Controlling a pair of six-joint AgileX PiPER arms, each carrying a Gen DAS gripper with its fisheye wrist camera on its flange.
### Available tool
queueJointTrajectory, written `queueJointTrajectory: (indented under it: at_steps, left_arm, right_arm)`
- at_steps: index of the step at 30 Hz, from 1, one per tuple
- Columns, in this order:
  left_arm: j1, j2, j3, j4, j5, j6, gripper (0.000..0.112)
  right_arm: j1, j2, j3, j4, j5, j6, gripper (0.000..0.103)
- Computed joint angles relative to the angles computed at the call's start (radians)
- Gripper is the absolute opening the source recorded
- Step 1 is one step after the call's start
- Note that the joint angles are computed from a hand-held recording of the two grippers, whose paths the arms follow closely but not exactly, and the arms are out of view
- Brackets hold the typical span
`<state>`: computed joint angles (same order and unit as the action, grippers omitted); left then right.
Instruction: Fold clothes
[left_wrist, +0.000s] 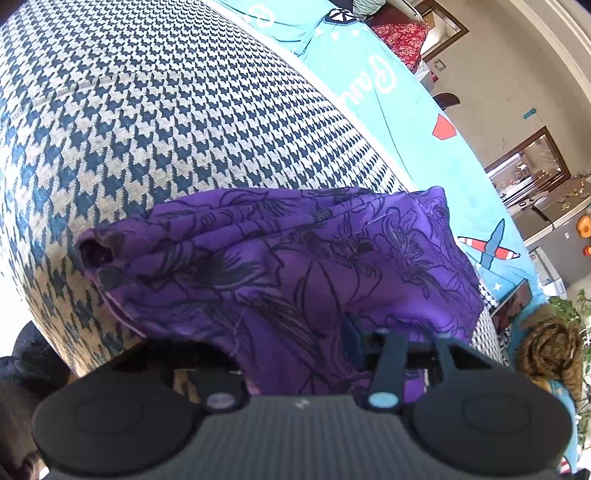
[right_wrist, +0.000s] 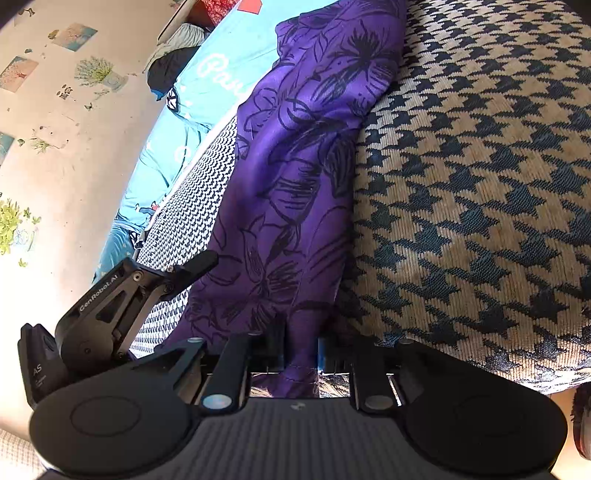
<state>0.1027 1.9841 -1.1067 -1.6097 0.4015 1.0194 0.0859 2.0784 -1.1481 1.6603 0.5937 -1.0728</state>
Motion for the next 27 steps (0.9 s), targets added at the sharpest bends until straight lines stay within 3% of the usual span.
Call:
queueJointTrajectory:
  at_steps: [1,4,12,18,22,27]
  left_arm:
    - [0.001,0.0,-0.002,0.024,-0.011,-0.026,0.026]
    - [0.011,0.0,-0.008,0.061,-0.015,-0.056,0.017]
    - [-0.031,-0.04,-0.001,0.134,-0.133,-0.062,0.012]
    - [-0.056,-0.051,-0.075,0.476,-0.216,-0.363,0.011]
    - [-0.037,-0.024,-0.183,0.786,-0.176,-0.631,0.011]
    - [0.005,0.016,-0.313,0.943,-0.11,-0.749,0.011]
  right_arm:
    - [0.003,-0.001,0.0,0.003,-0.004,-0.004,0.014]
    - [0.021,-0.01,-0.006,-0.017,-0.026,-0.026,0.013]
    - [0.055,-0.015,-0.013,-0.042,-0.049,-0.048,0.012]
    - [0.096,0.016,-0.086,-0.126,-0.027,0.044,0.011]
    - [0.151,0.047,-0.173,-0.193,-0.027,0.132,0.01]
    - [0.216,0.106,-0.317,-0.272,-0.019,0.266,0.01]
